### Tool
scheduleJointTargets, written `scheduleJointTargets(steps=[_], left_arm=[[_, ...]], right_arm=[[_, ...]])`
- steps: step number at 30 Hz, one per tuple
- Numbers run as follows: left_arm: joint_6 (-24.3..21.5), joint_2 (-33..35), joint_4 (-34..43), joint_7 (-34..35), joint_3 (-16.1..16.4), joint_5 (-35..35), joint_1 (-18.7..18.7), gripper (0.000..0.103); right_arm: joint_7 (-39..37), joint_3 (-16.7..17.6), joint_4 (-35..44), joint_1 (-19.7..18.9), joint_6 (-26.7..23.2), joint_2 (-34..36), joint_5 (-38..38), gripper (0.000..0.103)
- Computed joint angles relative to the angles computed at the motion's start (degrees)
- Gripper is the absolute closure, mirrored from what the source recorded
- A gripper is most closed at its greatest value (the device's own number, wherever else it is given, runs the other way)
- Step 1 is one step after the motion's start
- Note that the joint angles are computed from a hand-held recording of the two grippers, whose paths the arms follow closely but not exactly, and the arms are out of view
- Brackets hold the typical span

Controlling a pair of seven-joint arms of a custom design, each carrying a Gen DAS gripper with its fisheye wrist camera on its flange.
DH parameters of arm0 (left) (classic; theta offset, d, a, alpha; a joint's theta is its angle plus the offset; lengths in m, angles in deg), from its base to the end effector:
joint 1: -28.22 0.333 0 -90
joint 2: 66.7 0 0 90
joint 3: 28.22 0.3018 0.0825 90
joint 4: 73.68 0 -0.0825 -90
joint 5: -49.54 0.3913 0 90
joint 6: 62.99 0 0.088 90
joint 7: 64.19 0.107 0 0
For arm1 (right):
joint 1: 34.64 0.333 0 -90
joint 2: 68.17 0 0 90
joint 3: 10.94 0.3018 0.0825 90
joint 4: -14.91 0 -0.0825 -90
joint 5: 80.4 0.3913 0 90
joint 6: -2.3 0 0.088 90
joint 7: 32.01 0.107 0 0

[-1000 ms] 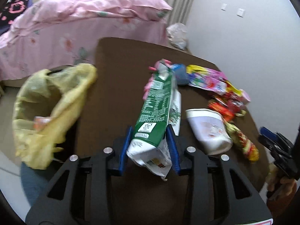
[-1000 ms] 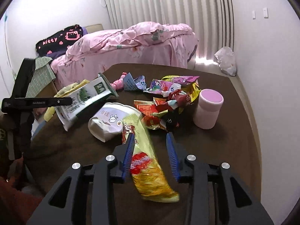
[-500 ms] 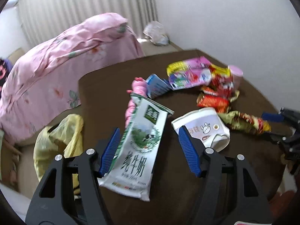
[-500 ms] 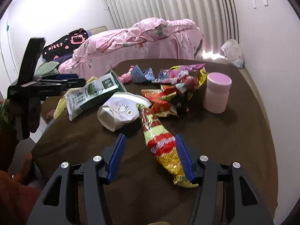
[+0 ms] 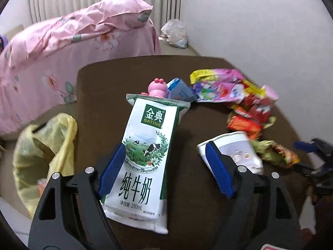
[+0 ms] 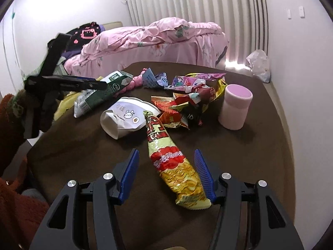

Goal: Collect trash

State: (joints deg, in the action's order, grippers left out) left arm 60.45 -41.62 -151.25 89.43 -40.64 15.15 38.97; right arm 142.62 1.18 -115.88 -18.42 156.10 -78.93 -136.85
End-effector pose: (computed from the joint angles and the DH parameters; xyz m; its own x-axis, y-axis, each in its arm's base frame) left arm 0.7227 -0.0134 0.5122 -0.7697 -0.6353 0.0630 -0.5063 0.5472 -0.6665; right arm 0.4532 0.2782 0.4649 -0.1419 -0.9842 -0.1062 -0.6336 0.1727 -0.7542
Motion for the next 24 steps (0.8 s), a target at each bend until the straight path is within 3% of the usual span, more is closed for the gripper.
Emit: scheduleJointTargets(steps=[2, 4, 7, 11, 21, 24], left_arm=[[4.2, -1.5, -2.7, 0.2, 0.0, -1.4, 0.2, 0.029], [7.7, -3.1, -5.7, 1.4, 0.2, -2.2, 0.3, 0.028], [4.6, -3.1, -5.7, 1.5, 0.5, -1.1, 0.3, 0.024], [12.8, -4.1, -9.6, 3.0, 1.1, 2.1, -2.2, 0.022], [8.8, 3.7, 1.8, -6.7, 0.8, 8.0, -3.4, 0.023], [6.9, 5.7, 4.8, -11.1, 1.0, 10.2, -3.6, 0.033]], right_arm=[[-1.7, -0.5, 0.2, 0.3, -0.3, 0.5, 2.2, 0.051], [-1.6, -1.1, -0.2, 0.4, 2.6, 1.2, 4.0, 0.051], [0.9, -0.7, -0.2, -0.1, 5.7, 2.1, 2.9, 0.051], [1.3, -0.4, 0.8, 0.5, 4.7, 2.8, 2.3, 0.051], [-2.5, -0.8, 1.3, 1.4, 3.0, 2.8, 4.7, 0.051], [-2.8, -0.8, 1.5, 1.8, 3.0, 3.1, 4.9, 0.051]])
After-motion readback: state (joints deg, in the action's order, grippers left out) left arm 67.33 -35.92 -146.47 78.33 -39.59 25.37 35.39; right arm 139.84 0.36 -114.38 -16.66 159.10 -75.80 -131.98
